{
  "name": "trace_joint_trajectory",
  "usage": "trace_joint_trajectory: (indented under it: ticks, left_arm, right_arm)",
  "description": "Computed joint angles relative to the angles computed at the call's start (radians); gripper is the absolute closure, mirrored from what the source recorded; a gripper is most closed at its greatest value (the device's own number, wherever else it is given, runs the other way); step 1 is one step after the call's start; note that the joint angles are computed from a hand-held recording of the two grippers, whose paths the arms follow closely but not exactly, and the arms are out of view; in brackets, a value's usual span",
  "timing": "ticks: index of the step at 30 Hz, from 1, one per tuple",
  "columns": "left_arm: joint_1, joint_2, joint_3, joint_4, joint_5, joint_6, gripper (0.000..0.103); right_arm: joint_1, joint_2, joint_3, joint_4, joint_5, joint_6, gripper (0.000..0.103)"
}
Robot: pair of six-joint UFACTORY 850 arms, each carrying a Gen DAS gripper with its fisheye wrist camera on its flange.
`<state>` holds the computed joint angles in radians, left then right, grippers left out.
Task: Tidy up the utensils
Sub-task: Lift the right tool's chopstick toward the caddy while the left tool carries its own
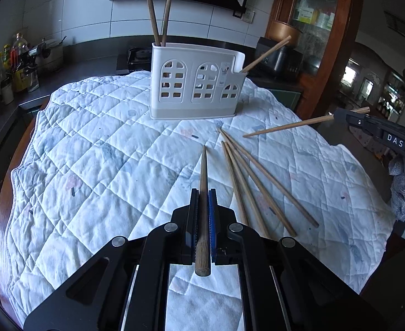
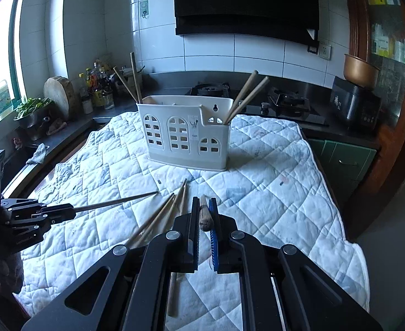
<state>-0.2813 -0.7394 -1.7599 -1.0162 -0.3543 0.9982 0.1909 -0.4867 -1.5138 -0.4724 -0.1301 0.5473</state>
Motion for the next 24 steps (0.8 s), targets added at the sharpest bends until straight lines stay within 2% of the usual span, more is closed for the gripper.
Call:
trace_joint_trajectory:
  ticks: [6,13,16,21,24]
  left_arm:
    - [0.013,-0.028,-0.085,-0.02,-0.028,-0.002,0.098]
    - [0.012,-0.104,-0.279,0.153,-0.074,-0.149,0.098]
    - [0.01,-0.15,-0.39,0.225,-0.111,-0.216,0.098]
    - [0.001,-0.222,-0.565,0.335,-0.169,-0.301,0.098]
    - [-0.006,-0.289,-0.716,0.414,-0.217,-0.368,0.098]
  right_arm:
    - [0.001,-0.043,-0.116,0.102,-0.051,-0.139,0.096]
    - [-0.019,-0.128,-0.336,0.308,-0.157,-0.38,0.096]
    - [-0.028,-0.183,-0.472,0.395,-0.231,-0.476,0.096]
    - [-0.032,-0.285,-0.71,0.383,-0.357,-0.491,0.096]
    - [-0.037,-0.364,-0.87,0.399,-0.442,-0.506,0.096]
